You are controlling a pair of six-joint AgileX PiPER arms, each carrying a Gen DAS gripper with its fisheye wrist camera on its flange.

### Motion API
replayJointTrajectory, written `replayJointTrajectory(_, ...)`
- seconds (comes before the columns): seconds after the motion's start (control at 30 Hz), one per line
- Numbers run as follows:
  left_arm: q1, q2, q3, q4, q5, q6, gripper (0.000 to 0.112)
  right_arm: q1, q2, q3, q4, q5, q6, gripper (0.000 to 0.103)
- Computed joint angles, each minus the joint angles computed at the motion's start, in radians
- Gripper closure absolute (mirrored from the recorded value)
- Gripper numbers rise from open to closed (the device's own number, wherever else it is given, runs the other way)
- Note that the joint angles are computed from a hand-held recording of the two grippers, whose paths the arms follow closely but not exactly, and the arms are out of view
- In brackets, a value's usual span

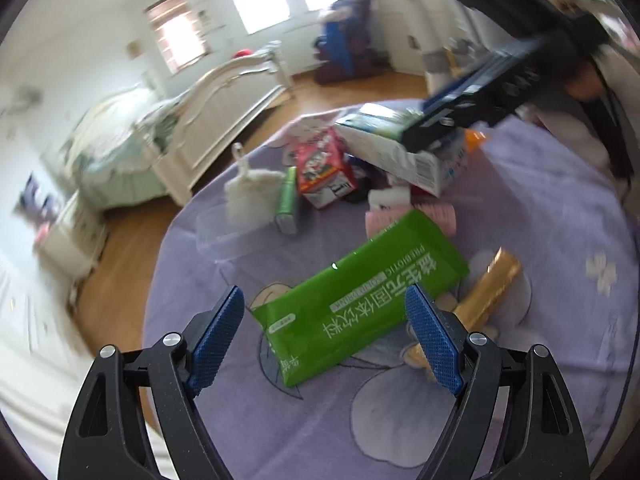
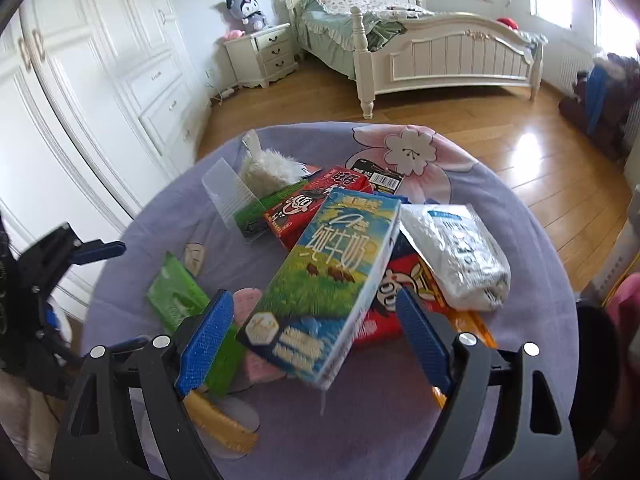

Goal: Collect trash
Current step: 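Grasp the milk carton with the right tool while the left tool grasps the green packet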

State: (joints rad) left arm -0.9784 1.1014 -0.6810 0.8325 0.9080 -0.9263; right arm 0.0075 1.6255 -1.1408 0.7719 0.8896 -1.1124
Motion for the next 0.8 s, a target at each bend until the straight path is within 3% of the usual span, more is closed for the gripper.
replayJointTrajectory(0.07,0.058,-0.003,0.025,-0.017,-0.064,0.1,0.03,0.024,-0.004,0.017,-0.032,-0.063,0.006,0.022)
replayJointTrajectory(0.1,0.102,-0.005,0.04,-0.022,-0.1,0.146,0.03,0.022,0.0,0.018,-0.032,-0.069,0.001,0.03)
replayJointTrajectory(0.2,0.181,-0.004,0.06,-0.038,-0.184,0.247,0.03,0.002,0.014,0.009,-0.041,-0.059,0.001,0.046)
replayJointTrajectory(0.27,0.177,0.015,0.061,-0.013,-0.225,0.29,0.03,-0.036,0.026,0.0,-0.021,-0.025,-0.029,0.05)
replayJointTrajectory(0.47,0.209,0.126,0.011,-0.113,-0.291,0.54,0.026,-0.081,0.033,0.003,0.005,-0.013,-0.077,0.051)
replayJointTrajectory(0.57,0.241,0.142,0.004,-0.148,-0.329,0.586,0.025,-0.069,0.038,-0.006,-0.006,-0.026,-0.078,0.05)
replayJointTrajectory(0.63,0.245,0.158,-0.001,-0.125,-0.332,0.531,0.025,-0.058,0.038,-0.007,0.0,-0.04,-0.086,0.05)
replayJointTrajectory(0.7,0.262,0.168,-0.002,-0.135,-0.357,0.499,0.03,-0.049,0.042,-0.01,0.003,-0.053,-0.087,0.05)
replayJointTrajectory(0.77,0.29,0.173,-0.008,-0.205,-0.386,0.51,0.051,-0.046,0.052,-0.015,0.012,-0.056,-0.088,0.05)
replayJointTrajectory(0.8,0.284,0.173,-0.005,-0.196,-0.387,0.47,0.056,-0.047,0.056,-0.016,0.014,-0.056,-0.09,0.052)
